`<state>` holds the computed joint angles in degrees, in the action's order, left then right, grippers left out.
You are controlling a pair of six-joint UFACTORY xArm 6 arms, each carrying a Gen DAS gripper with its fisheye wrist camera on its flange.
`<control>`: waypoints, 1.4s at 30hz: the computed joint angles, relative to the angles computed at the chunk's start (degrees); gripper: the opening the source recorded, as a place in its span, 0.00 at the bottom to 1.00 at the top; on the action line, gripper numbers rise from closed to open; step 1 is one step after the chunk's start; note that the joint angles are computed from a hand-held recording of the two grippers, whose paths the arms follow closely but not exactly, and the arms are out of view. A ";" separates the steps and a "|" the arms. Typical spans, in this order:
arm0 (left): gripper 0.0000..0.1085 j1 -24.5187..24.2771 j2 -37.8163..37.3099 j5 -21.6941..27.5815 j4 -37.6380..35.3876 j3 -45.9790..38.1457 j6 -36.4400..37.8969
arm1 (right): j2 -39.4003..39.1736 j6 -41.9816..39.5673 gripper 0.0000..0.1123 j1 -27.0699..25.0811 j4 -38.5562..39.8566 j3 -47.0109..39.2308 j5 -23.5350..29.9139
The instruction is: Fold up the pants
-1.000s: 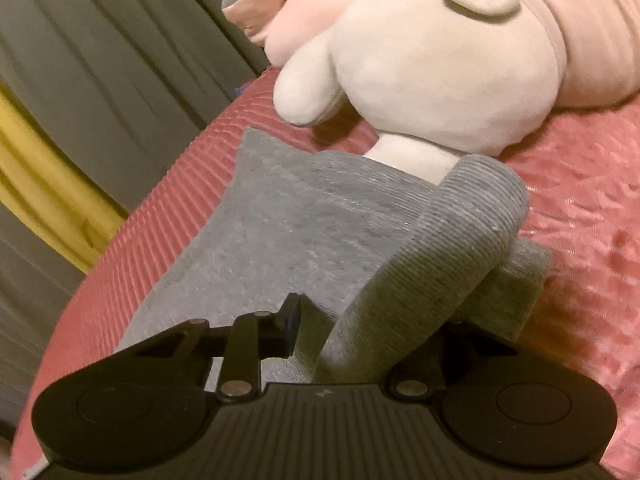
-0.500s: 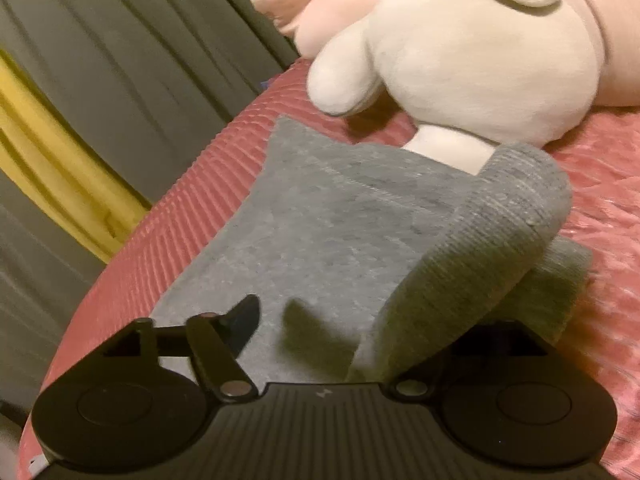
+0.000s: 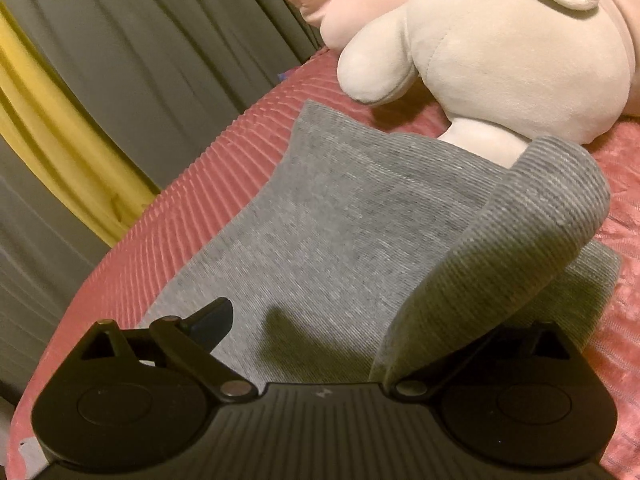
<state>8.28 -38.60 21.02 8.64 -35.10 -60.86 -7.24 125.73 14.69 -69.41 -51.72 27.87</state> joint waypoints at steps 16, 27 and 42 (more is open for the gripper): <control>0.12 -0.06 5.09 -5.75 -22.04 -1.60 16.07 | 0.74 -2.88 0.88 1.01 1.86 -0.99 2.20; 0.50 0.31 -3.52 13.44 11.35 -1.92 -5.27 | 0.61 -2.20 0.88 1.01 1.36 -0.77 2.09; 0.71 -23.26 18.48 9.96 13.37 -20.81 18.93 | 2.26 -6.37 0.88 2.04 3.83 -2.89 5.03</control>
<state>-14.98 -20.12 30.97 22.01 -55.91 -41.93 -4.98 119.35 16.74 -65.58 -54.61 32.89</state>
